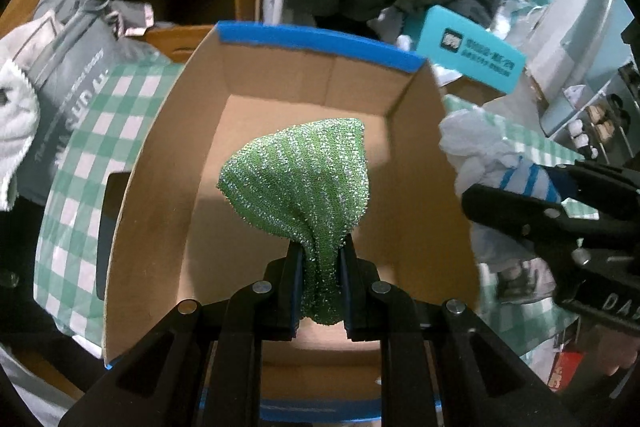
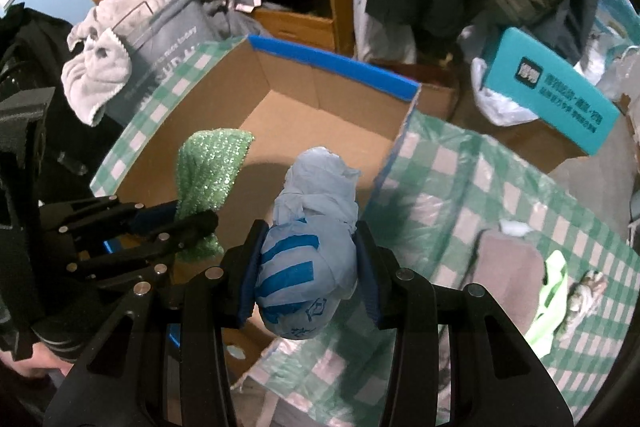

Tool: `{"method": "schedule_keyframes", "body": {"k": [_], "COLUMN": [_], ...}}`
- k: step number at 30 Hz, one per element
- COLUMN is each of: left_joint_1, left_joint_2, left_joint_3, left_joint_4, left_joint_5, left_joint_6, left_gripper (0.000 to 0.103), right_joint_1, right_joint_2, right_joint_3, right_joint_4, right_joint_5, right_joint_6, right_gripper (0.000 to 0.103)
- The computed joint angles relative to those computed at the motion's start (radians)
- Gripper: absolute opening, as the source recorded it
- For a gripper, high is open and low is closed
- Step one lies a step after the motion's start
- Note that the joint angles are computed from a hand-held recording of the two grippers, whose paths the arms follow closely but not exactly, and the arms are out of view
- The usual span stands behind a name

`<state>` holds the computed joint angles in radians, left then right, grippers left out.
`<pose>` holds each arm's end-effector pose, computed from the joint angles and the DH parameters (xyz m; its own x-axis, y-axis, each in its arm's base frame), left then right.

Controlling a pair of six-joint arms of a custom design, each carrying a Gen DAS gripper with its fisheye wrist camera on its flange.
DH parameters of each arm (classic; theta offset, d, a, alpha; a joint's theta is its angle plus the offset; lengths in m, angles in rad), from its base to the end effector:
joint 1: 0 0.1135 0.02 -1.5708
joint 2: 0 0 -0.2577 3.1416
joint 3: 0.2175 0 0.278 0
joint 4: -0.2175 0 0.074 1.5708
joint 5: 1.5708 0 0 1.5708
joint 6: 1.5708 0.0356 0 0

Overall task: Organize soft objects
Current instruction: 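Open both grippers to drop the green pad and sock into the box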

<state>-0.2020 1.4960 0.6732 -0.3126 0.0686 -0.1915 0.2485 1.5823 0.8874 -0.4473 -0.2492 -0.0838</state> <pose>0.2694 -0.0577 0.1130 -0.9155 -0.0063 -0.4022 0.0553 0.9884 -0.1413 0.3031 0.0860 0.1448 -0.8503 -0.2994 -0.4329 -0.4103 0.8922 0.1887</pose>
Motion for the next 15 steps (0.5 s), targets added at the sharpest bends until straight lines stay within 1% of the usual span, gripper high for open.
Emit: {"method": "schedule_keyframes", "body": {"k": [4,8,10,11,12,14,15], "left_joint_1": [0.034,0.038,0.037,0.032,0.027,0.021,0.018], "left_joint_2": [0.056,0.077,0.084,0.083,0.08,0.072,0.067], "left_joint_3": [-0.005,-0.009,-0.003,-0.003,-0.003,-0.01,-0.012], "left_joint_4": [0.024,0.03,0.024,0.02,0.018,0.021,0.02], "left_joint_5": [0.013,0.011,0.018,0.018,0.011,-0.009,-0.022], "left_joint_6": [0.007,-0.001,-0.007,-0.014,-0.019,-0.027,-0.031], "left_gripper": [0.016,0.017,0.018,0.02,0.025,0.032,0.036], "right_joint_1": [0.01,0.021,0.026,0.028,0.032,0.036,0.033], "right_joint_2": [0.062,0.11,0.128,0.135,0.139,0.136,0.123], "right_joint_3": [0.028,0.057,0.07,0.074,0.077,0.081,0.072], "right_joint_4": [0.006,0.008,0.007,0.01,0.014,0.015,0.021], "right_joint_5": [-0.012,-0.023,-0.034,-0.032,-0.025,-0.012,-0.01], "right_joint_6": [0.005,-0.002,-0.009,-0.007,-0.003,0.001,0.003], "right_gripper": [0.041,0.041,0.042,0.042,0.044,0.05,0.059]}}
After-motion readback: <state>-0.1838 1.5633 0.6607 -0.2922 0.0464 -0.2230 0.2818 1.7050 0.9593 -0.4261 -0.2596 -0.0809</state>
